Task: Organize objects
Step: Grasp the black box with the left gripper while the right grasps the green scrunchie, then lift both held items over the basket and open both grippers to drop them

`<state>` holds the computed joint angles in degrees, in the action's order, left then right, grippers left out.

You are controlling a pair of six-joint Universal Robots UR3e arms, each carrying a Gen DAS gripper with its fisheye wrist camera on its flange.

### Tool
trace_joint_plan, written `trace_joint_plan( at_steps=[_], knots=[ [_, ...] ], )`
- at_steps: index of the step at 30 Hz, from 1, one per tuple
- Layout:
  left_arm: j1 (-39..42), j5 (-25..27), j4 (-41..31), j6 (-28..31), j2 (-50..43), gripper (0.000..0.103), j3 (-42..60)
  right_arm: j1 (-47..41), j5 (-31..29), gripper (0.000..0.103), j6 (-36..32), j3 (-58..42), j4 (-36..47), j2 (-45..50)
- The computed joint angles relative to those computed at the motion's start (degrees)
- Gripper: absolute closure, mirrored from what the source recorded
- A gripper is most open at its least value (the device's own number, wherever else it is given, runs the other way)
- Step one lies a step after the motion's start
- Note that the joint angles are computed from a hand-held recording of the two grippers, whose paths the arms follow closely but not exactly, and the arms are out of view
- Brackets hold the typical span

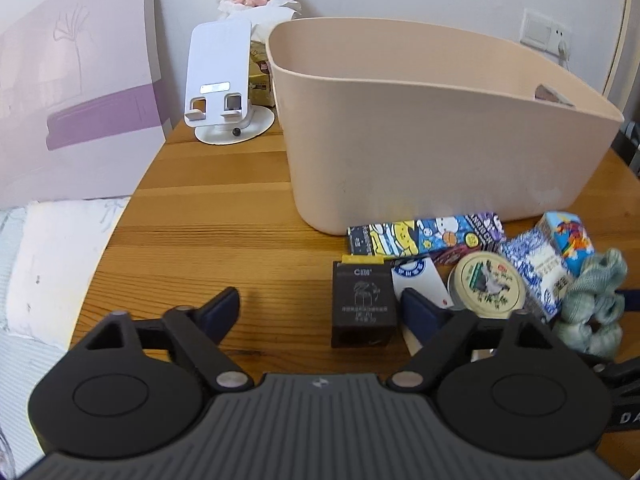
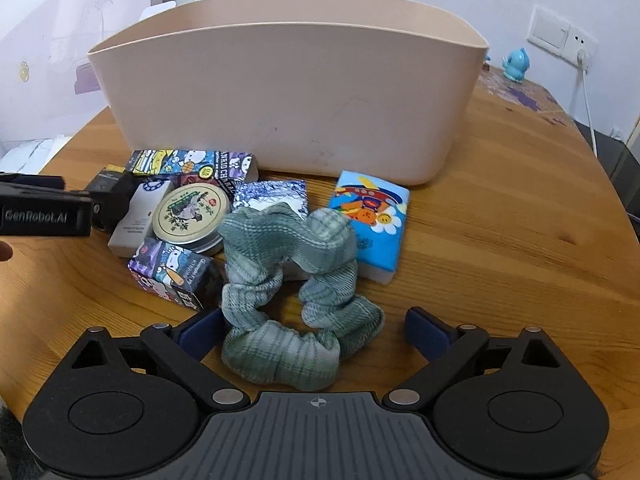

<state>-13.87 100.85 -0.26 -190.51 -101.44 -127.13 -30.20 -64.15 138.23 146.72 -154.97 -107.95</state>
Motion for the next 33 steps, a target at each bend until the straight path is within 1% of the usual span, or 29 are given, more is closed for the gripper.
trace_joint_plan(
  at_steps=[1,2,4,6,7,8,9,10,11,12,14,17,21,23,25,28,33],
  knots=[
    [0.7,-0.9,-0.2,-0.1,0.3,0.028,-0.3,-0.1,0.3,0.011,0.0,0.2,-0.1,-0.3],
    [1.1,-1.7,-1.7,-0.2,0.9,0.039,-0.1,-0.3,0.5,0.015,-0.1,0.3,-0.1,-0.5],
    [2.0,-2.8,-4.1,0.0,1.4,0.051,0.1,-0.6,0.9,0.02,-0.2,0.7,0.1,-1.4],
    [2.0,-3.0,-2.7,1.2,1.7,0.054,-1.1,-1.4,1.8,0.03,-0.8,1.3,0.7,-2.7],
    [2.3,-3.8,-2.0,2.1,1.9,0.063,-1.7,-1.7,2.3,0.032,-0.9,1.3,1.1,-2.9],
    [2.9,-5.2,-1.4,3.0,2.5,0.069,-2.5,-2.1,2.6,0.039,-0.8,1.5,1.0,-3.3],
    [2.9,-5.5,-1.7,3.5,2.8,0.069,-2.5,-2.1,2.5,0.048,-0.6,1.6,1.0,-3.6],
    [2.8,-5.5,-2.4,3.7,3.0,0.069,-2.3,-2.3,2.7,0.053,-0.4,1.3,1.3,-3.6],
    [2.8,-5.6,-2.8,3.9,3.4,0.069,-2.3,-2.6,2.8,0.061,-0.2,0.9,2.1,-3.9],
    [2.9,-6.1,-2.9,3.9,4.1,0.069,-2.6,-2.9,2.9,0.067,-0.2,0.6,3.1,-4.2],
    [4.1,-7.3,-2.6,4.4,5.5,0.069,-3.3,-4.4,4.0,0.071,-1.3,-1.2,7.6,-4.8],
    [4.8,-7.6,-4.6,5.6,10.1,0.069,-3.8,-8.5,7.2,0.073,-4.2,-3.2,15.5,-8.5],
    [3.0,-3.2,-10.2,7.6,14.7,0.069,-0.5,-13.3,12.3,0.073,-7.4,-7.6,25.8,-12.7],
    [2.9,-2.5,-12.7,9.0,17.1,0.069,1.0,-14.6,14.3,0.073,-8.3,-10.1,28.6,-13.3],
    [2.3,-1.4,-14.9,10.3,18.2,0.069,3.5,-14.6,15.4,0.073,-7.7,-12.0,27.9,-12.2],
    [0.9,1.1,-15.8,12.1,17.0,0.069,7.6,-13.6,16.3,0.073,-5.4,-15.8,25.1,-8.6],
    [-0.7,2.9,-16.0,13.7,11.8,0.069,15.8,-9.9,16.4,0.073,1.8,-23.1,16.7,-0.2]
  ],
)
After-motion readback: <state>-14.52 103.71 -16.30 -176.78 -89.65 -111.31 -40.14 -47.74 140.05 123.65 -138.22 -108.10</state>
